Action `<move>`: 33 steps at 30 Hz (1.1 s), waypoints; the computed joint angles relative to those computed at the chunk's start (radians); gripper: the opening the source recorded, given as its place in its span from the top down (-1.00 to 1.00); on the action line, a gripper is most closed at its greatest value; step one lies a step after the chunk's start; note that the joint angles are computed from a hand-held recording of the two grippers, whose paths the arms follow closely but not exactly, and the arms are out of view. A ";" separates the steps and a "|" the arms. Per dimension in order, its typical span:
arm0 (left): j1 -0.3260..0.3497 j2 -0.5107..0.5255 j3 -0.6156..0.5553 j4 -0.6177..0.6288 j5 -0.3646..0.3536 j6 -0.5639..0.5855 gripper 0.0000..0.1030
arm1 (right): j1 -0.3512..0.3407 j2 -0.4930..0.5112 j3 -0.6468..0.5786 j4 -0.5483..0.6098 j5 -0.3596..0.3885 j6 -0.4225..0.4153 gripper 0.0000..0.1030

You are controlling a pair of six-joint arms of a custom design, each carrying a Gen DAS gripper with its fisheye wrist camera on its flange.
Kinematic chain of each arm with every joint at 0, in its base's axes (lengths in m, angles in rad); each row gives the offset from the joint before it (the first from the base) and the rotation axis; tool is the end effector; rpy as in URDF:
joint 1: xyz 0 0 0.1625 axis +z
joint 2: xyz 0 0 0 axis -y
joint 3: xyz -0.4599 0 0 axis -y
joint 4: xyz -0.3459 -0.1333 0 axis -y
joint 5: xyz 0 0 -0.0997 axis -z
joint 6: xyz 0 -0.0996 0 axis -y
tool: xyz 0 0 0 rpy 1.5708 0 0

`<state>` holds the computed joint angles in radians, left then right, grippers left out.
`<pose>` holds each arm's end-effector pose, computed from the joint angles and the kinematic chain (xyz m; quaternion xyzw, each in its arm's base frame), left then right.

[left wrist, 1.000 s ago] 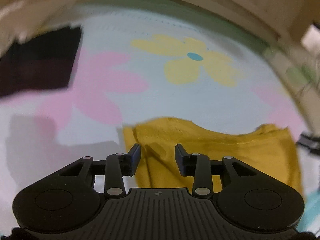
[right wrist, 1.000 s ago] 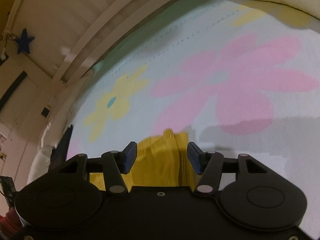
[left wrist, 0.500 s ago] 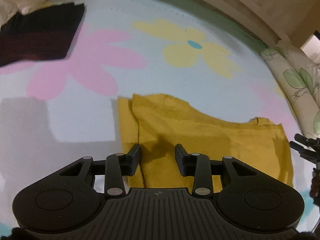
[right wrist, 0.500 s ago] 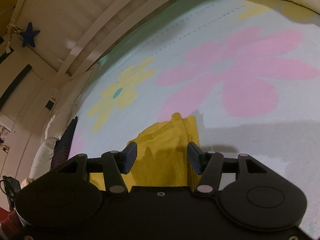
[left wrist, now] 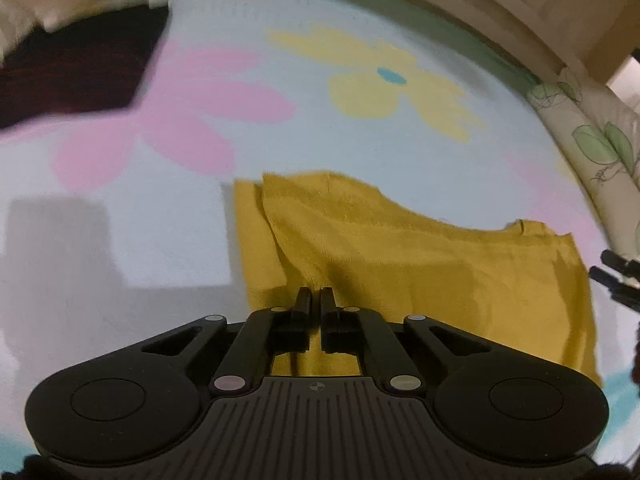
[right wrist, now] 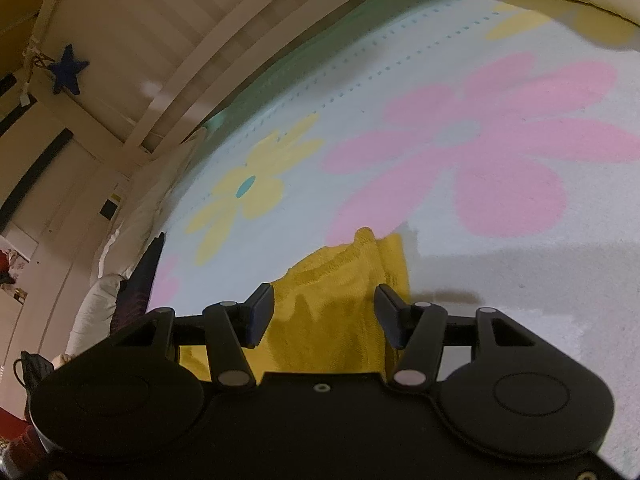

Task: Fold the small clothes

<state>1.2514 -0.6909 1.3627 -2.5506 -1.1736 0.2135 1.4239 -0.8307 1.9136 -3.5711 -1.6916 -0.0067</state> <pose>-0.0717 -0.7641 0.1830 0.2259 0.9425 -0.1605 0.1867 0.0305 -0.6226 0.2156 -0.0893 -0.8909 0.4365 0.0879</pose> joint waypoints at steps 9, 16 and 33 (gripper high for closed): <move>0.016 -0.005 0.020 -0.080 0.057 -0.008 0.92 | 0.007 -0.007 0.001 0.014 -0.027 -0.028 -0.21; -0.005 -0.016 0.061 -0.129 0.118 -0.014 0.50 | 0.039 -0.051 0.014 0.150 -0.098 -0.134 -0.07; -0.063 -0.105 0.268 -0.183 0.046 -0.062 0.30 | 0.054 -0.093 0.131 0.180 -0.177 -0.146 0.23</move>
